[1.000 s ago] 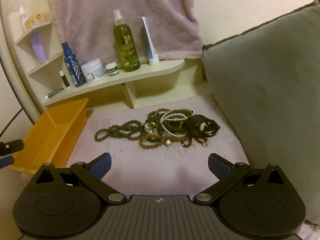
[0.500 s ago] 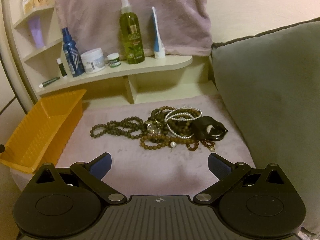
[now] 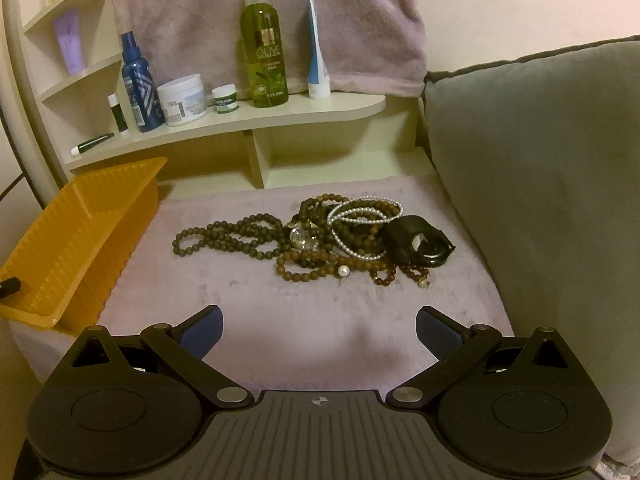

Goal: Organize jewelry
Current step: 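Grasp the orange tray rim with the left gripper and tilt it up, then grasp the black bangle with the right gripper while the left gripper holds the tray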

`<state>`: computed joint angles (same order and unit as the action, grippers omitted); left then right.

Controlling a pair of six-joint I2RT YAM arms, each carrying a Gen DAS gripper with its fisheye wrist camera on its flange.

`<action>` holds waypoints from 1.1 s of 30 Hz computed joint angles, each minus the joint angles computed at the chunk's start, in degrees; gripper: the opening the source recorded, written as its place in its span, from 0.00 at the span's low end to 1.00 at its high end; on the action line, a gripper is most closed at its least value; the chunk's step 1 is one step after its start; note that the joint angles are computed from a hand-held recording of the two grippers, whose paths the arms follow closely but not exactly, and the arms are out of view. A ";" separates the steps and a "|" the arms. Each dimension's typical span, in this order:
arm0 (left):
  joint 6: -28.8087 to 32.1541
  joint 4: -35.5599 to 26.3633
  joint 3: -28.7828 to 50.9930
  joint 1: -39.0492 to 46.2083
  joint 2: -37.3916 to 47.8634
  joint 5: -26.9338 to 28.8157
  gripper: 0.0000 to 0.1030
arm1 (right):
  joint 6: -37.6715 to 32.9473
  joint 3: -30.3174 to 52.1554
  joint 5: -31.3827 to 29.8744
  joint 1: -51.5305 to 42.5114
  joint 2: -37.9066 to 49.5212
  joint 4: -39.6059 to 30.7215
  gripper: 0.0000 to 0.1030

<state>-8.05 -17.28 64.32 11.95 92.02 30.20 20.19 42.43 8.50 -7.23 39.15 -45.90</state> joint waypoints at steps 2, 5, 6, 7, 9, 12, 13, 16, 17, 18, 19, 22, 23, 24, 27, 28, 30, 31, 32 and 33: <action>0.10 0.15 0.01 -0.18 0.20 0.07 0.15 | -0.09 -0.08 -0.22 0.06 0.18 0.24 0.99; 0.12 0.55 -0.21 -0.21 0.15 -0.35 0.10 | -0.04 -0.32 -0.57 0.17 0.07 0.62 0.99; 0.31 0.62 -0.33 -0.34 -0.11 -0.68 0.10 | -0.27 -0.37 -0.72 0.08 -0.04 0.64 0.99; 0.63 0.52 -0.41 -0.47 -0.44 -1.01 0.10 | -0.47 -0.48 -0.92 -0.17 -0.22 0.68 0.99; 1.55 0.22 -0.60 -1.09 -1.61 -2.16 0.09 | -0.54 -0.66 -1.22 -0.61 -0.53 0.66 0.99; 3.16 -0.58 -1.04 -2.66 -4.43 -4.74 0.09 | -0.83 -1.06 -2.01 -1.73 -1.14 0.70 0.99; 3.94 -1.01 -1.15 -3.31 -5.51 -5.76 0.09 | -0.90 -1.16 -2.16 -1.92 -1.35 0.68 0.99; 7.14 -2.08 -1.71 -5.82 -8.91 -9.50 0.09 | -1.35 -1.69 -3.12 -3.09 -2.19 0.86 0.99; 8.03 -2.52 -1.74 -6.80 -9.93 -10.89 0.09 | -1.46 -1.92 -3.37 -3.42 -2.57 0.93 0.99; 8.73 -2.80 -1.76 -7.84 -10.81 -12.25 0.09 | -1.70 -2.13 -3.68 -3.88 -2.87 1.08 0.99; 9.45 -3.00 -1.79 -8.96 -11.68 -13.50 0.09 | -2.09 -2.36 -4.04 -4.48 -3.20 1.24 0.99; 10.40 -3.52 -1.79 -11.24 -13.59 -15.44 0.08 | -3.53 -3.17 -5.36 -6.95 -4.01 1.99 0.99; 10.55 -3.84 -1.69 -12.03 -14.02 -16.29 0.07 | -4.18 -3.51 -5.87 -8.02 -4.18 2.39 0.99; 10.71 -4.05 -1.60 -12.72 -14.40 -17.05 0.07 | -5.09 -3.86 -6.38 -9.25 -4.29 2.84 0.99; 11.69 -3.91 -1.50 -15.05 -15.28 -19.36 0.06 | -9.01 -5.18 -8.20 -13.50 -3.91 4.87 0.99; 12.19 -3.72 -1.56 -15.75 -15.62 -20.14 0.06 | -10.23 -5.61 -8.76 -14.98 -3.76 5.62 0.99; 13.27 -3.61 -1.91 -17.15 -16.68 -21.82 0.05 | -12.94 -6.57 -10.64 -18.51 -3.40 7.18 0.99; 14.09 -3.49 -2.01 -17.80 -17.09 -22.72 0.05 | -14.25 -7.06 -11.60 -20.12 -3.23 8.02 0.99; 14.76 -3.19 -2.28 -18.44 -17.56 -23.61 0.05 | -15.62 -7.53 -12.47 -21.75 -2.73 9.13 0.99; 15.27 -2.95 -2.57 -19.07 -17.96 -24.35 0.05 | -16.74 -7.88 -13.35 -23.34 -2.07 10.24 0.97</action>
